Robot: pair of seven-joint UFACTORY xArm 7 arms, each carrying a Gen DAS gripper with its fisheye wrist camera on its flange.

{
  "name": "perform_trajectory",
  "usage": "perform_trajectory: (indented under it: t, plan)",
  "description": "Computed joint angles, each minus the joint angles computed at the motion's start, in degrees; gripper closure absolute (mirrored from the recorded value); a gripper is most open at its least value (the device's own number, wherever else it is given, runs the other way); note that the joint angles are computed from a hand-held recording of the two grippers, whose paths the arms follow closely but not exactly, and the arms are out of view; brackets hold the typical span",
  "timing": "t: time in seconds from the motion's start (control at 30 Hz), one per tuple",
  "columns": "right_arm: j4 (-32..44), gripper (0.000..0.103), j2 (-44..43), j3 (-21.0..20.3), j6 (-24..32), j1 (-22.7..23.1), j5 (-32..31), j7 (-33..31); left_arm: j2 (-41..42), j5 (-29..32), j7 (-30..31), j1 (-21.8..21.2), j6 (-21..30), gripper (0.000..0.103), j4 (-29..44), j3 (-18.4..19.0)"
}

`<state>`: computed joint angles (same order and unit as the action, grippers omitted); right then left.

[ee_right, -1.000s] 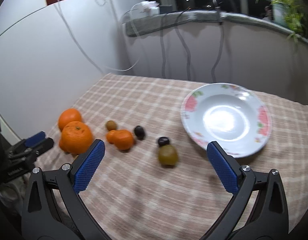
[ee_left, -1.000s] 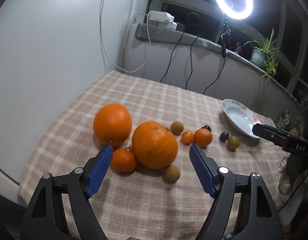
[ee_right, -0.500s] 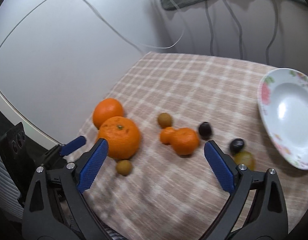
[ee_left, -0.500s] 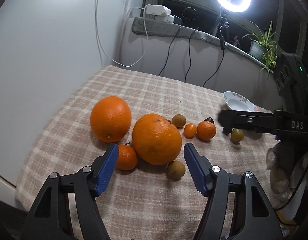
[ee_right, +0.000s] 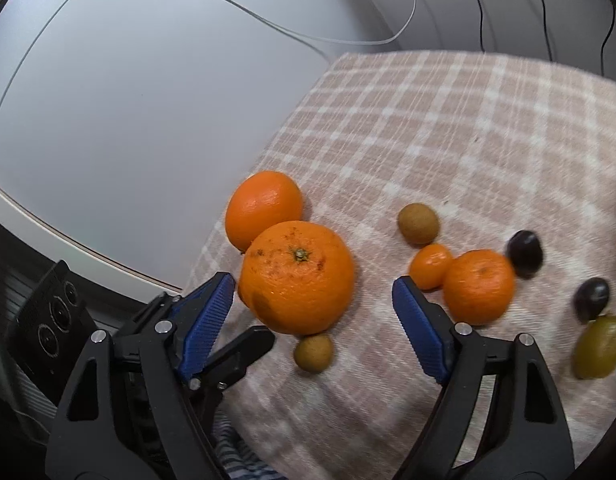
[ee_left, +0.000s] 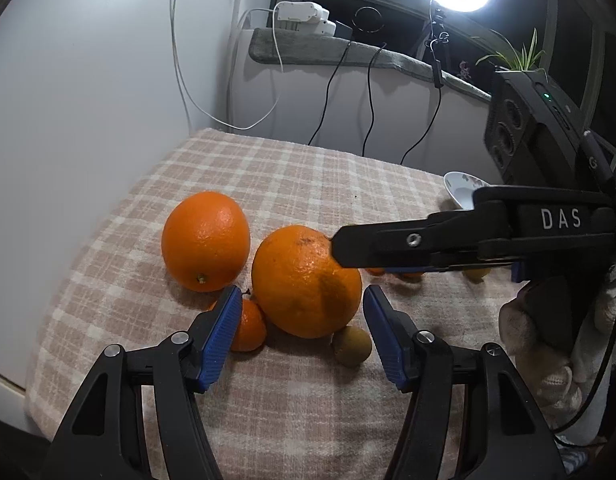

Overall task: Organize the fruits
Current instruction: 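Move the right tool to the large orange and open around it, then close the right tool on the large orange and lift it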

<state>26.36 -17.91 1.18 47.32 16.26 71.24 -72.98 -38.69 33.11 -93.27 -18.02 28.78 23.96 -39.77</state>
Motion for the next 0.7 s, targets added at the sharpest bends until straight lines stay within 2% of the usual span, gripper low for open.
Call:
perform_trajectory:
  t: [0.4,0.57,0.7]
  plan:
    - [3.0,0.018,5.9,2.2,-0.1,0.8,1.5,0.9,2.4,2.6,0.1,2.5,-2.7,0.044,0.5,0.1]
    - [3.5,0.028,7.5,2.4,1.8,0.4,1.8,0.6,2.7,3.0,0.0,2.7,-3.0,0.045,0.6,0.0]
    - [2.9,0.029,6.8,2.6,1.5,-0.1,1.9,0.1,2.6,2.9,-0.1,2.7,-3.1,0.045,0.5,-0.1]
